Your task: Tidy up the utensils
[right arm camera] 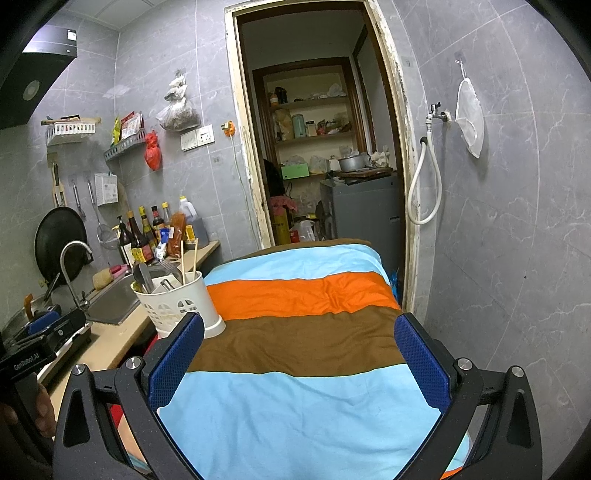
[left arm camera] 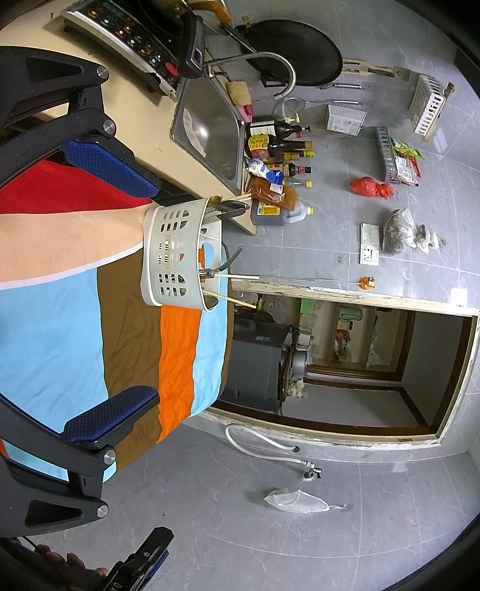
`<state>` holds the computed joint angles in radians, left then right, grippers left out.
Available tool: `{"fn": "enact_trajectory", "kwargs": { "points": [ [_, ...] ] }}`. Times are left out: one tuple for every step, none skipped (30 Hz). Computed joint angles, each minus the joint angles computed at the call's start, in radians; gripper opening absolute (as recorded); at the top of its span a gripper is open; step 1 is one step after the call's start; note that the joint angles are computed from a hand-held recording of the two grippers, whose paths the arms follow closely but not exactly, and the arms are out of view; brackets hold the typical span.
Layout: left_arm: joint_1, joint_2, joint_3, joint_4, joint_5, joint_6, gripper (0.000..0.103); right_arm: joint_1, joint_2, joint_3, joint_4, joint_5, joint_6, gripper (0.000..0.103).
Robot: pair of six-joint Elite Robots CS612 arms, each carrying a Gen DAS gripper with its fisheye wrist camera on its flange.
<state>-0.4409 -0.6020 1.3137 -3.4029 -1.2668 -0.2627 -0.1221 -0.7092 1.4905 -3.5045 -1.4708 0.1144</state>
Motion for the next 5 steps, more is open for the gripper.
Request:
{"fn": "enact_trajectory", "kwargs": {
  "points": [
    [-0.001,-0.001,0.001,0.001,0.002,-0.001,0.102,0.000,-0.001,0.003,0.000,0.000,0.000,0.101],
    [0.001,-0.001,0.002,0.003,0.000,-0.002,0.102,0.001,-0.003,0.007,0.000,-0.001,0.000,0.101],
    [0.002,-0.002,0.003,0.004,-0.003,-0.003,0.102,0.001,-0.003,0.009,-0.001,-0.001,0.000,0.101],
    [0.004,-0.003,0.004,0.007,-0.004,-0.004,0.102,0.002,-0.004,0.012,0.000,-0.002,0.000,0.101],
    [0.009,0.003,-0.011,0.018,-0.009,-0.003,0.102,0.003,-0.004,0.014,0.001,-0.003,0.001,0.102]
  ]
}}
